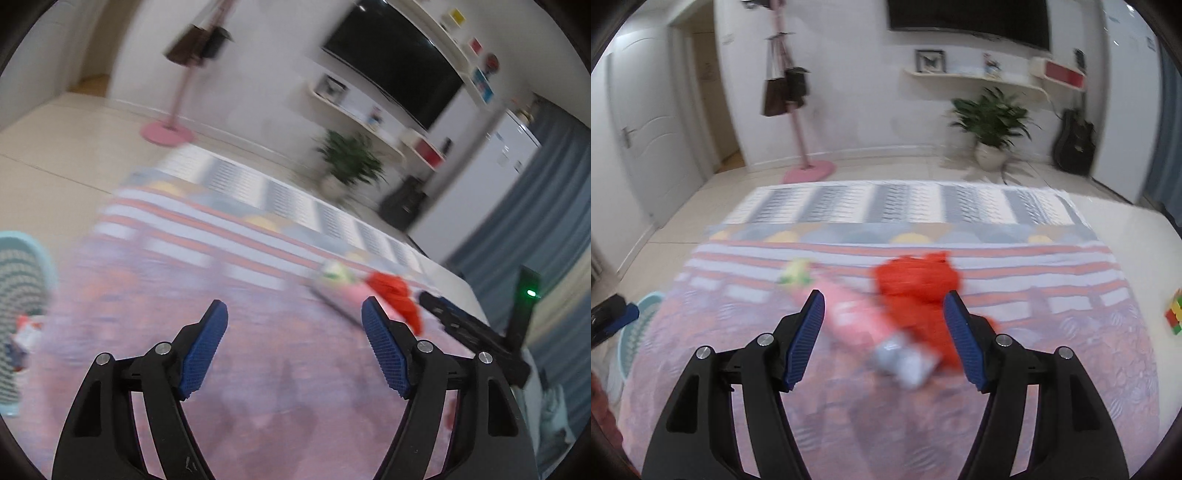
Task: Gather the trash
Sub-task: 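Grasp pink bottle with left gripper while right grasps red plastic bag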
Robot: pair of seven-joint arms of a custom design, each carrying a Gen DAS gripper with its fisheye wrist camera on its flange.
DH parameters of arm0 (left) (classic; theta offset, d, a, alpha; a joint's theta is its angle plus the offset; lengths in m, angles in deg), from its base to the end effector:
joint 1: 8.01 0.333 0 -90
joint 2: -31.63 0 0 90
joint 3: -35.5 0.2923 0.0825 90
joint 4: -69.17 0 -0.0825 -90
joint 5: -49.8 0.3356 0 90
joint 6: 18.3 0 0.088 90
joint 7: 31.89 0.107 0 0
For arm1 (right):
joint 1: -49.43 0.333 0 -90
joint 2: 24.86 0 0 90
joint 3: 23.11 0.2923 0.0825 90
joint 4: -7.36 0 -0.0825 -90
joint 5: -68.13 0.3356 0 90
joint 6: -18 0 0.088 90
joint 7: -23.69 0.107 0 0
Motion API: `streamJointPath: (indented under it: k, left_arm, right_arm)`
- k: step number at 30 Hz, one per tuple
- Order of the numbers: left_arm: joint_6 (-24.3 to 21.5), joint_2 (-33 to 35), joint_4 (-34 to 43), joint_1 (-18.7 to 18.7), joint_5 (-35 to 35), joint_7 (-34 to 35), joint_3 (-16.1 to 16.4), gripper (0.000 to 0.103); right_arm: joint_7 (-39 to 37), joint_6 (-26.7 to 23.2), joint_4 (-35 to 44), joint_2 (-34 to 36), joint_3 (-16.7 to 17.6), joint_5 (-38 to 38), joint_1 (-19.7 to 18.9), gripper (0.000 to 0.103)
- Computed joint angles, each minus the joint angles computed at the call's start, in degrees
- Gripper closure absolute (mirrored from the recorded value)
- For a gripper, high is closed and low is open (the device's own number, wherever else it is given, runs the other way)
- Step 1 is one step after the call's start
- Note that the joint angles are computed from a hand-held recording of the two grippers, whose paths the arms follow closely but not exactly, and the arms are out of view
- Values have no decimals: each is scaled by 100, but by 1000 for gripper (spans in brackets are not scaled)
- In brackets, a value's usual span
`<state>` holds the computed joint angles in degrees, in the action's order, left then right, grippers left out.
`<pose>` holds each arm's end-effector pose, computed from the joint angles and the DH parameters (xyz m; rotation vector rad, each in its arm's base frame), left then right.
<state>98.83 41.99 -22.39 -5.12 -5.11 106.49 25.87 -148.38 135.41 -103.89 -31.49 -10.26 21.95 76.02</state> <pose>0.5881 -0.1063 0.5626 1.2310 -2.3540 1.3674 0.4142 0.2963 0.5588 -1.0481 2.2878 -0.8366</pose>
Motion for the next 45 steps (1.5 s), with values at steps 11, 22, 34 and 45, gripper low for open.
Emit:
streamJointPath:
  k: [11, 22, 34, 45]
  left_arm:
    - [16, 1005, 814, -696, 649, -1380, -485, 30]
    - [57, 1360, 942, -786, 919, -1844, -684, 30]
    - [-126, 1108, 656, -655, 938, -1469, -612, 30]
    - [1358, 571, -275, -1569, 2300, -2002, -542, 32]
  right_arm:
    - [-696, 1175, -586, 42, -339, 652, -421, 40]
    - [-541, 2325, -1325, -281, -252, 720, -560, 81]
    - [1272, 1242, -1043, -455, 459, 239, -104, 87]
    - [1529, 212, -1344, -917, 475, 308, 164, 87]
